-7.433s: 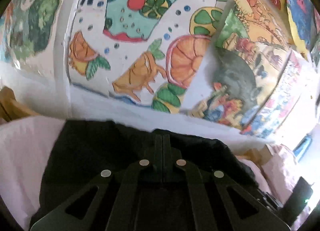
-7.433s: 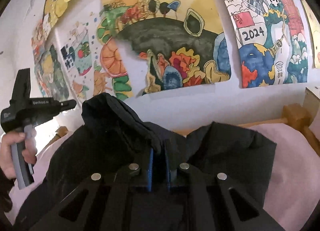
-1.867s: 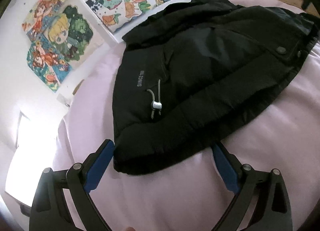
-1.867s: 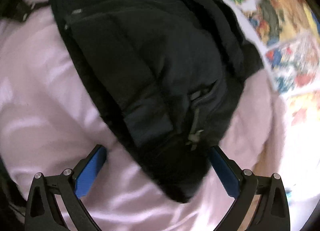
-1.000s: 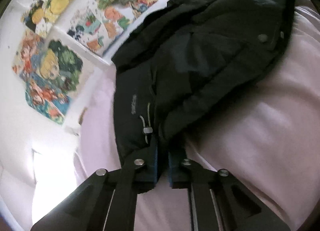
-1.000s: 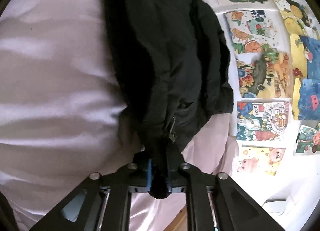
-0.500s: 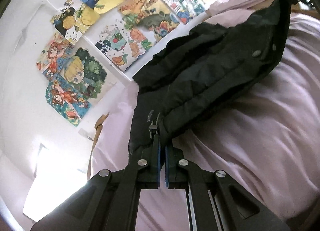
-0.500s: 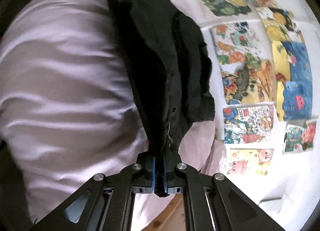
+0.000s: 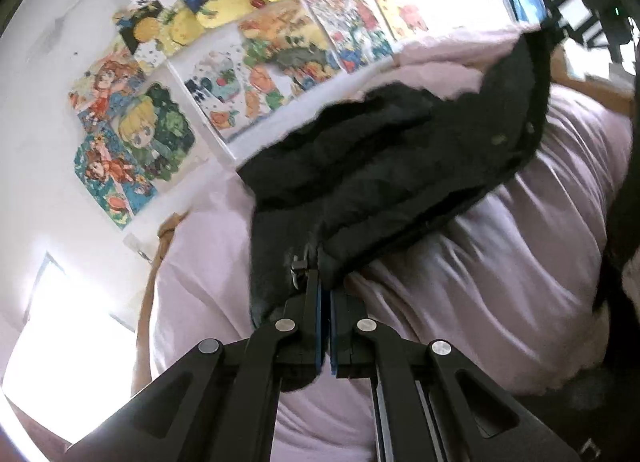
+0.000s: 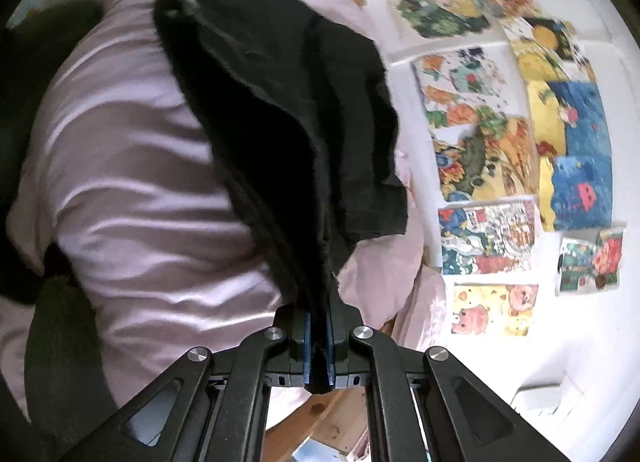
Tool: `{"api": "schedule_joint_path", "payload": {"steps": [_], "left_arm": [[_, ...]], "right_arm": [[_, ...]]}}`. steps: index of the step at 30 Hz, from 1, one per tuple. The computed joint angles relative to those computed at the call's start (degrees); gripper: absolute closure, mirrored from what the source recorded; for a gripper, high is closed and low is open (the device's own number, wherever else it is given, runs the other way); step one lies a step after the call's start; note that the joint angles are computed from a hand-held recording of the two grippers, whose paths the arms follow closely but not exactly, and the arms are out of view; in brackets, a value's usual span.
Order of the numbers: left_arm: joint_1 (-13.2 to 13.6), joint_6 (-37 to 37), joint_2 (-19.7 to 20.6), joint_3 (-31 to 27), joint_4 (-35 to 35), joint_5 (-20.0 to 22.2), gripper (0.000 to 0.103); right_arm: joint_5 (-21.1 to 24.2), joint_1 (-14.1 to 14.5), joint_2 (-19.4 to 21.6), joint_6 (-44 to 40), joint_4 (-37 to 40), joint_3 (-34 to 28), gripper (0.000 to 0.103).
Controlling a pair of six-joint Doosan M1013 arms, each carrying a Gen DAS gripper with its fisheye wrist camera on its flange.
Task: Fold large clothes
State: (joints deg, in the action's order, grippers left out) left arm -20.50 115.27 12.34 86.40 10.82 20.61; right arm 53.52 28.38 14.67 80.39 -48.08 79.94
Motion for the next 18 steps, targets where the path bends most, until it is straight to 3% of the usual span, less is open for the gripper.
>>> {"api": "schedule_joint_path", "payload": {"steps": [10, 14, 18], "left_arm": [[-1.7, -19.4, 5.9, -12.2, 19.9, -5.8, 0.101], [-1.8, -23.8, 10.6, -21.5, 22.0, -3.3, 0.101], [-1.6, -19.0, 16.3, -32.6, 16.1, 2.6, 0.101]], "right_arm": [[-4.0, -4.0, 4.1, 21.2, -3.8, -8.9, 0.097], [-5.7, -6.3, 6.7, 30.3, -5.3, -13.6, 0.097], [-6.0, -8.8, 10.4, 30.4, -3.4, -19.7, 0.097]]}}
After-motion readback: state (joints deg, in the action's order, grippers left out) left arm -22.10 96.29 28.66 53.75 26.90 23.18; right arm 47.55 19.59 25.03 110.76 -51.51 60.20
